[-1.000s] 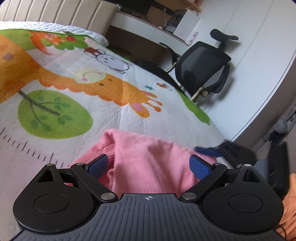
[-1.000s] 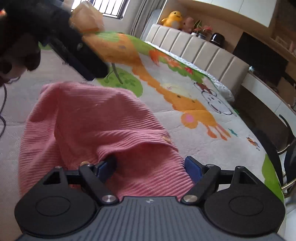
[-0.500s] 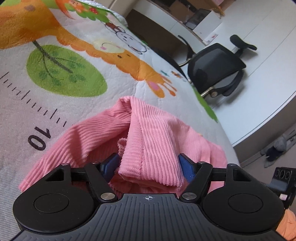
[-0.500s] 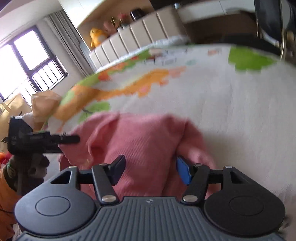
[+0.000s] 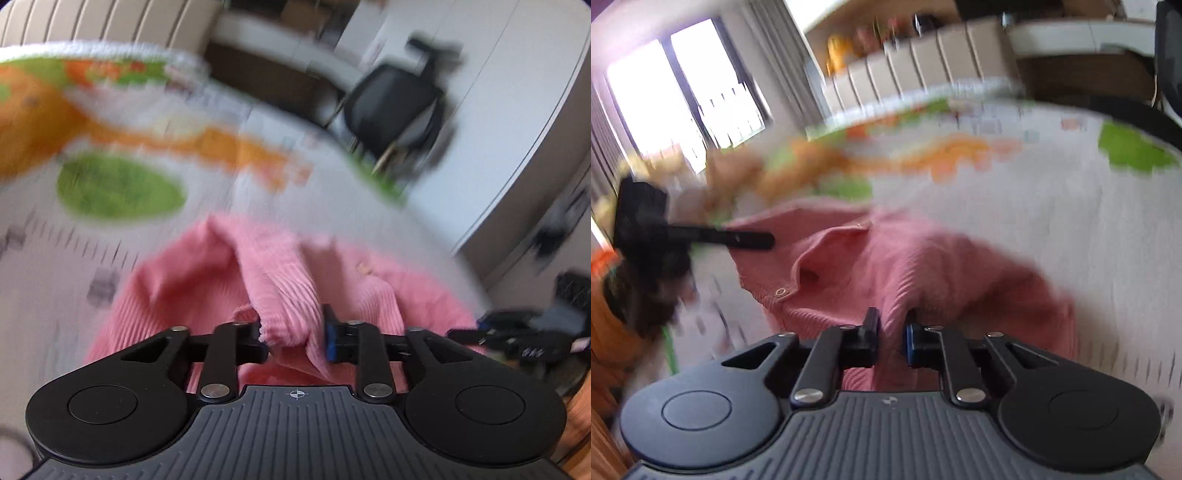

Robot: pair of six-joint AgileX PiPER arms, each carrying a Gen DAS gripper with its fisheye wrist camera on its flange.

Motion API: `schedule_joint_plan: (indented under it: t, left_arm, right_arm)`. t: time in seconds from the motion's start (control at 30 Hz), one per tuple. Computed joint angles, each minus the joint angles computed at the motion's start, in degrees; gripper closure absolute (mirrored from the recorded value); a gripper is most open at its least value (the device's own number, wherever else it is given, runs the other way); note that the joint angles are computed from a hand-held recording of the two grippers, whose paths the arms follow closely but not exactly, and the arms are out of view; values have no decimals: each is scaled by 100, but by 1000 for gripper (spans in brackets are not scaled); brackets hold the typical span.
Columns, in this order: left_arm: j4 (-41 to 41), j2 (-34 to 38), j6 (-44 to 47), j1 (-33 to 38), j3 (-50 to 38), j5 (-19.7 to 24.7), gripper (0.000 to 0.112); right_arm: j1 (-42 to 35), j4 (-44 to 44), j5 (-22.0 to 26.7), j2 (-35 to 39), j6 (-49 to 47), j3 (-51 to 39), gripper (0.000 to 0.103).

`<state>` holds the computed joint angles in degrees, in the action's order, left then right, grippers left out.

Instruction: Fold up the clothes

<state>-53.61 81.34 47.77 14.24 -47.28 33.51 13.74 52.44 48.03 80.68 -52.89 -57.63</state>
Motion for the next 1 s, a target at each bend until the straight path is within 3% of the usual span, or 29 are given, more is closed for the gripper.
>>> schedule_joint_plan:
  t: [0.07, 0.1, 0.17, 0.3, 0.37, 0.47, 0.57, 0.63, 0.77, 0.83, 0.9, 1.0]
  left_arm:
    - [290, -33, -297, 217, -64, 210, 54]
    - [92, -31, -106, 390, -33, 305, 50]
    - [-670, -8, 480, 830, -140, 672, 30]
    - [-1702, 526, 902, 1157, -685, 1317, 18]
    - [-1703, 1072, 512, 965, -1147, 1364, 18]
    - [-988, 1901, -590, 571, -1884, 1175, 18]
    - [-1028, 2485, -810, 435, -2310, 1089, 18]
    - [-1221, 2631, -771, 357, -2517, 860, 19]
    - [-1541, 2465, -290, 87, -2612, -288, 20]
    - [-1174, 2237, -432, -29, -2494, -779, 20]
    - [-988, 1831, -335, -23, -2121, -896, 19]
    - [-1197, 1048, 570, -198, -1232, -1391, 18]
  right_arm:
    - [-93, -95, 46, -35, -25, 34, 67]
    - [-160, -103, 80, -50, -62, 39, 62]
    - [-564, 361, 364, -40, -251, -119, 42]
    - [-1074, 1241, 838, 461, 31, -664, 35]
    - [-988, 1349, 890, 978, 689, -1011, 34]
    - [-807, 1028, 1073, 1854, 2062, -1658, 34]
    - [-695, 1206, 1176, 2508, 2311, -2254, 34]
    - [-508, 1161, 833, 2754, 2185, -2756, 34]
    - [9, 871, -417, 2952, 1564, -3517, 35]
    - [362, -20, -1212, 2948, 1777, -3836, 35]
    - [658, -1166, -1839, 2793, 2328, -3754, 34]
    - [1024, -1918, -2419, 2253, 2262, -3054, 29]
